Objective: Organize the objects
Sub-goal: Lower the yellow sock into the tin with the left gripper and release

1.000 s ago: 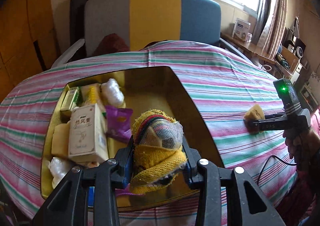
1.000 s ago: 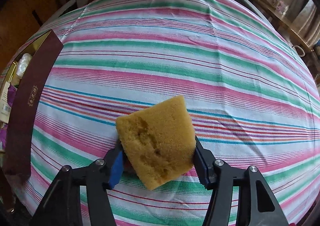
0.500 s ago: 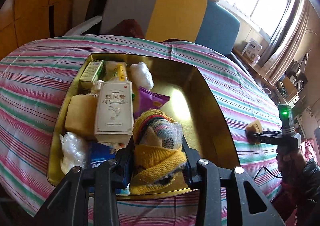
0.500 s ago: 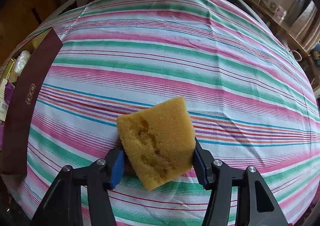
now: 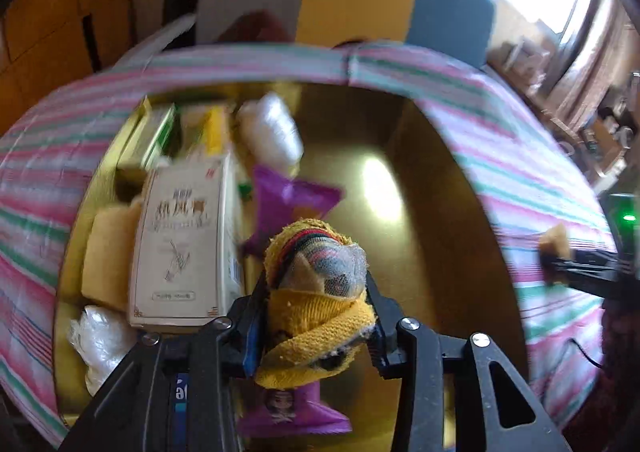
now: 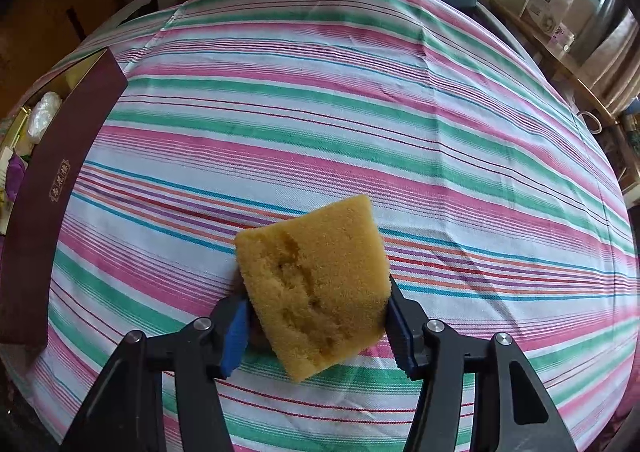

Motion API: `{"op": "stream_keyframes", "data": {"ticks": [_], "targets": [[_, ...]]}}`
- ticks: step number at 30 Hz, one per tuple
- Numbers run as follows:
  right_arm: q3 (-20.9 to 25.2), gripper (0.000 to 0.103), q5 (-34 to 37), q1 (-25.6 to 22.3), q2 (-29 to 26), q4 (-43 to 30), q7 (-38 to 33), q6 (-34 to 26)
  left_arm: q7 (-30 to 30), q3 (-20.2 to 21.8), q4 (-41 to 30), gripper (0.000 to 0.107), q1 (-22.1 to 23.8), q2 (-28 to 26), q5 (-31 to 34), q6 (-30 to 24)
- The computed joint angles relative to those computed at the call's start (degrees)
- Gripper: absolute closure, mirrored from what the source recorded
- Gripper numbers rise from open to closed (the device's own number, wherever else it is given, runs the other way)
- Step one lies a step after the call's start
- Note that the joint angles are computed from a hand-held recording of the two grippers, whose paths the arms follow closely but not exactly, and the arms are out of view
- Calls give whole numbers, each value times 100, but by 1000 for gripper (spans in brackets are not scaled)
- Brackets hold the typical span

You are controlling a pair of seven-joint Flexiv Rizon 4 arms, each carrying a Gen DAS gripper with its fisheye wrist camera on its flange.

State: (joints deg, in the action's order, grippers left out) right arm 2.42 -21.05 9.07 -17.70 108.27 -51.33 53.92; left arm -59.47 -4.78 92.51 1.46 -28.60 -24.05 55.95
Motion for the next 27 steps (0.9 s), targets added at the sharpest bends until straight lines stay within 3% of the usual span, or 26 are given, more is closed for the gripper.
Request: {"op": "stream_keyframes", "data": {"ticks": [1,2,18,27], "targets": [[-1,44,2,0,-8,-5,-3,4,128,34,37,64,-29,-19,-251,-18],[-3,44,-1,2,-7,-4,-3,5,155,-119,144,64,86,12,-220,134],[4,40,156,-17,-16,-52,70,-41,604,-172,779,58,101,403,-387,1105],[-73,38,-124,34,62,62,344,74,804,-172,1033,58,132,696,-605,1348]]}}
